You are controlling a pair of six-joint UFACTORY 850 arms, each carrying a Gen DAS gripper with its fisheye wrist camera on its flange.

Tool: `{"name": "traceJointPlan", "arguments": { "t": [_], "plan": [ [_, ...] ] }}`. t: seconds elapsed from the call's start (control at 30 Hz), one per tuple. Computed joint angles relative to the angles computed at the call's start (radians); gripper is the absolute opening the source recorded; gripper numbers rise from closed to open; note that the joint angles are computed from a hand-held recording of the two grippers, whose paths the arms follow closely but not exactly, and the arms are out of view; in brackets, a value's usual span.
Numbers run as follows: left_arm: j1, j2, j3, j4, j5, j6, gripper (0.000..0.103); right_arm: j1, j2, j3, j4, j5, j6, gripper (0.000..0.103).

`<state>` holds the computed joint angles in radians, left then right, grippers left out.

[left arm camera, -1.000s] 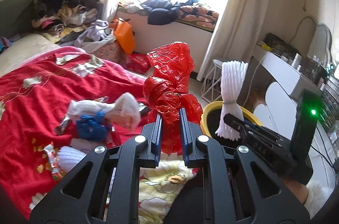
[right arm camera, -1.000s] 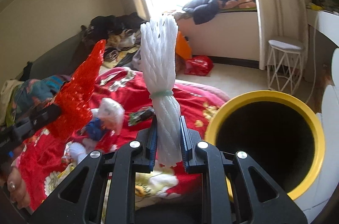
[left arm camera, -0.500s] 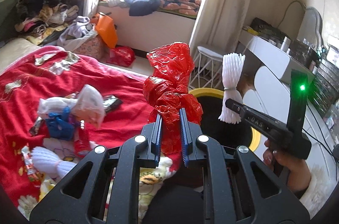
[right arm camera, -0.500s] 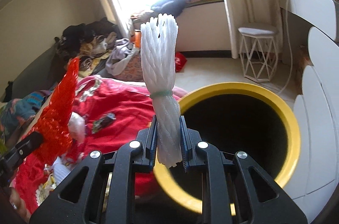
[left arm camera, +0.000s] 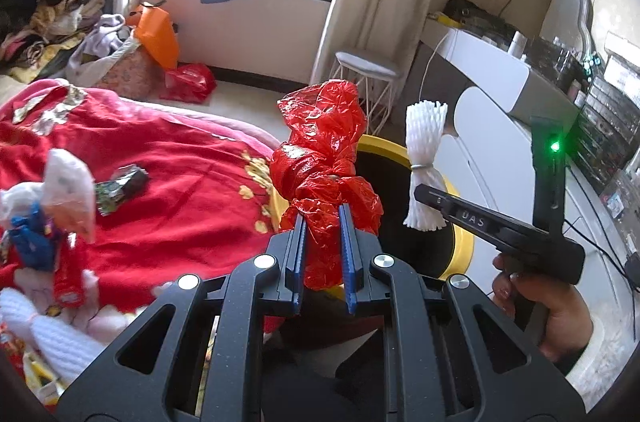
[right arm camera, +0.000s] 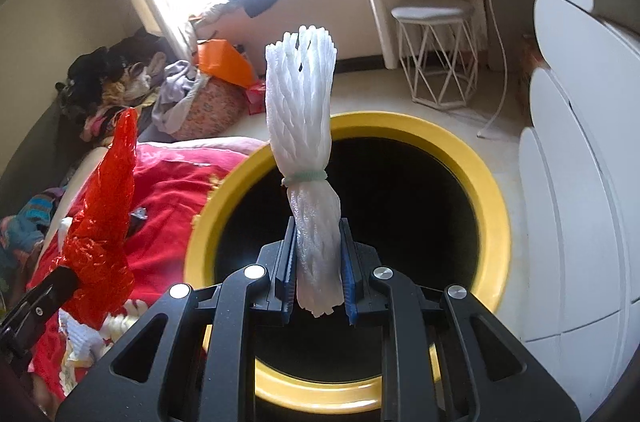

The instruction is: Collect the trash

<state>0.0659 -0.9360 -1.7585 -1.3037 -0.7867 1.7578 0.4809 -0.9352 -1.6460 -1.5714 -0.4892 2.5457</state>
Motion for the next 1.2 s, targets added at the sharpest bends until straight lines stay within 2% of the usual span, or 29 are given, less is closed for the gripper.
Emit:
{"name": "traceJointPlan", "arguments": {
  "t": [0.2,0.23,0.27,0.3,0.33,0.37,0.43,0.5,0.63,0.83,1.2],
  "plan": [
    [-0.030,-0.036,-0.043,0.038,-0.013,-0.028,0.012,-0.014,0.014,0.037,-0.019,0.024,0.062,0.021],
    [-0.035,-0.041,-0.047,0.039,-0.009,-0.024,0.014,-0.015,0.015,0.040,-0.027,0.026,0.079,0.025],
    [-0.038,-0.047,-0.056,0.039,-0.009,-0.028,0.027,-0.016,0.020,0.052,-0.055,0.028,0.124,0.035],
    [-0.038,-0.055,-0.069,0.045,-0.015,-0.044,0.051,-0.017,0.022,0.058,-0.058,0.025,0.140,0.042],
    [-0.036,-0.058,-0.074,0.039,-0.022,-0.056,0.063,-0.016,0.025,0.063,-0.045,0.013,0.151,0.052],
    [-0.031,-0.059,-0.077,0.028,-0.028,-0.063,0.079,-0.015,0.031,0.072,-0.039,0.004,0.172,0.054],
    [-0.019,-0.048,-0.062,-0.009,-0.034,-0.040,0.082,-0.014,0.041,0.087,-0.068,-0.002,0.219,0.054],
    [-0.011,-0.022,-0.026,-0.054,-0.010,0.009,0.093,-0.007,0.043,0.084,-0.050,-0.037,0.196,0.054],
    [0.011,0.035,0.055,-0.167,0.041,0.143,0.093,0.003,0.044,0.076,-0.091,-0.070,0.207,0.059],
    [0.046,0.076,0.110,-0.267,0.075,0.243,0.093,0.032,0.030,0.022,-0.144,-0.090,0.164,0.065],
    [0.126,0.103,0.136,-0.375,0.097,0.317,0.093,0.088,-0.034,-0.137,-0.150,-0.081,-0.011,0.071]
  ]
}}
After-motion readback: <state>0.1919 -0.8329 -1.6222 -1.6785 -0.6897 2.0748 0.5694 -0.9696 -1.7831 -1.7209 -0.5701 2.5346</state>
